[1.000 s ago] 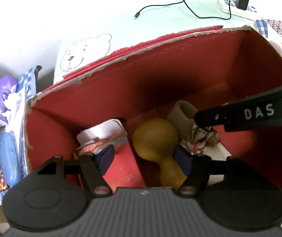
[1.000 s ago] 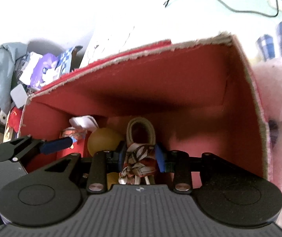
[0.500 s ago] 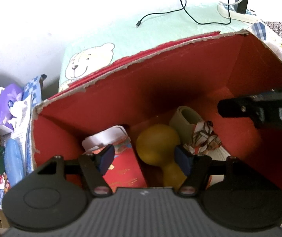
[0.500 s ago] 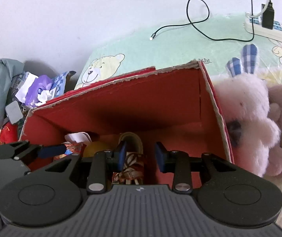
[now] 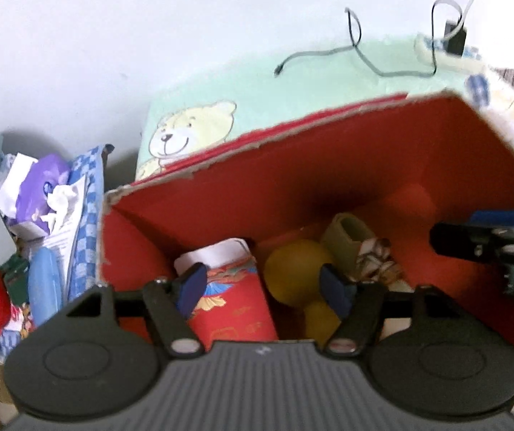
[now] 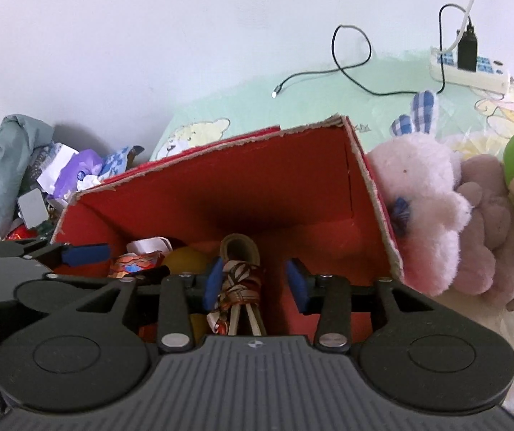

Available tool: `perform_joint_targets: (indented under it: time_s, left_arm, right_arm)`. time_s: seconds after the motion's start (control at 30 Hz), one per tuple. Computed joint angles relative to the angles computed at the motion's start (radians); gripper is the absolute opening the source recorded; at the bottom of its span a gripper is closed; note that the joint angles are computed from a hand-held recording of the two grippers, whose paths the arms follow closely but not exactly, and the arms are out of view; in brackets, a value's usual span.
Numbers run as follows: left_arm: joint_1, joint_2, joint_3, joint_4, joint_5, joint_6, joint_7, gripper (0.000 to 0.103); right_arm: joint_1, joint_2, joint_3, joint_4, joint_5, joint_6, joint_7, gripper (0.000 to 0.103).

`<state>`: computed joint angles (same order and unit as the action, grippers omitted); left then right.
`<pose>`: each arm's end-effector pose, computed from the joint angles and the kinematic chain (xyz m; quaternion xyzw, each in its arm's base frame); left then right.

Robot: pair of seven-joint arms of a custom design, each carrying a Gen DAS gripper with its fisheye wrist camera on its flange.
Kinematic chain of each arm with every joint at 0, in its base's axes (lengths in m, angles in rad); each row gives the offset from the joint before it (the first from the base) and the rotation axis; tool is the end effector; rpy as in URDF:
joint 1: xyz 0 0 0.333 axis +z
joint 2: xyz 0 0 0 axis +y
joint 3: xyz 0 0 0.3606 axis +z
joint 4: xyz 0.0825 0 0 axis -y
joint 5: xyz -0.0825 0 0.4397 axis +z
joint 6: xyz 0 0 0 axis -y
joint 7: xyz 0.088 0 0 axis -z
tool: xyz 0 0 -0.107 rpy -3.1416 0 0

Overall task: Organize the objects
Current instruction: 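Withdraw the right tool from the box toward the tape roll, then close the right gripper on the rim of the clear tape roll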

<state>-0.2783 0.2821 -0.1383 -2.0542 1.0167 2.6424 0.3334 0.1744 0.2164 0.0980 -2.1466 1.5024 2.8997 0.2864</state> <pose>0.5974 -0.2848 0.3293 -0.6696 0.6735 -0.1524 0.2736 0.6097 0.1071 0.3257 -0.6962 0.6031 -0.0870 0.3795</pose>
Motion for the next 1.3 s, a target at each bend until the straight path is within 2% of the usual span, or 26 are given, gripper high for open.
perform_joint_targets:
  time_s: [0.17, 0.33, 0.53, 0.73, 0.93, 1.07, 1.3]
  left_arm:
    - [-0.024, -0.059, -0.004, -0.038, 0.061, -0.057, -0.098, 0.077]
    - [-0.013, -0.122, -0.031, -0.09, 0.032, -0.081, -0.151, 0.077]
    - [-0.007, -0.217, -0.063, -0.171, 0.035, -0.107, -0.243, 0.077]
    - [-0.005, -0.296, -0.098, -0.238, 0.018, -0.147, -0.333, 0.076]
    - [-0.015, -0.325, -0.128, -0.269, -0.052, -0.198, -0.363, 0.068]
    - [-0.029, -0.327, -0.139, -0.281, -0.096, -0.225, -0.372, 0.068]
    - [-0.037, -0.294, -0.133, -0.288, -0.207, -0.201, -0.342, 0.073]
  right_arm:
    - [-0.019, -0.041, -0.013, -0.031, 0.057, -0.077, -0.044, 0.043]
    - [-0.018, -0.086, -0.031, -0.074, 0.105, -0.125, -0.123, 0.043]
    - [-0.047, -0.136, -0.068, -0.123, 0.082, -0.301, -0.157, 0.043]
    - [-0.088, -0.174, -0.108, -0.161, 0.005, -0.523, -0.199, 0.042]
    - [-0.115, -0.17, -0.127, -0.175, -0.098, -0.675, -0.233, 0.042]
    - [-0.125, -0.156, -0.129, -0.173, -0.16, -0.719, -0.226, 0.042]
    - [-0.12, -0.118, -0.114, -0.165, -0.239, -0.698, -0.151, 0.042]
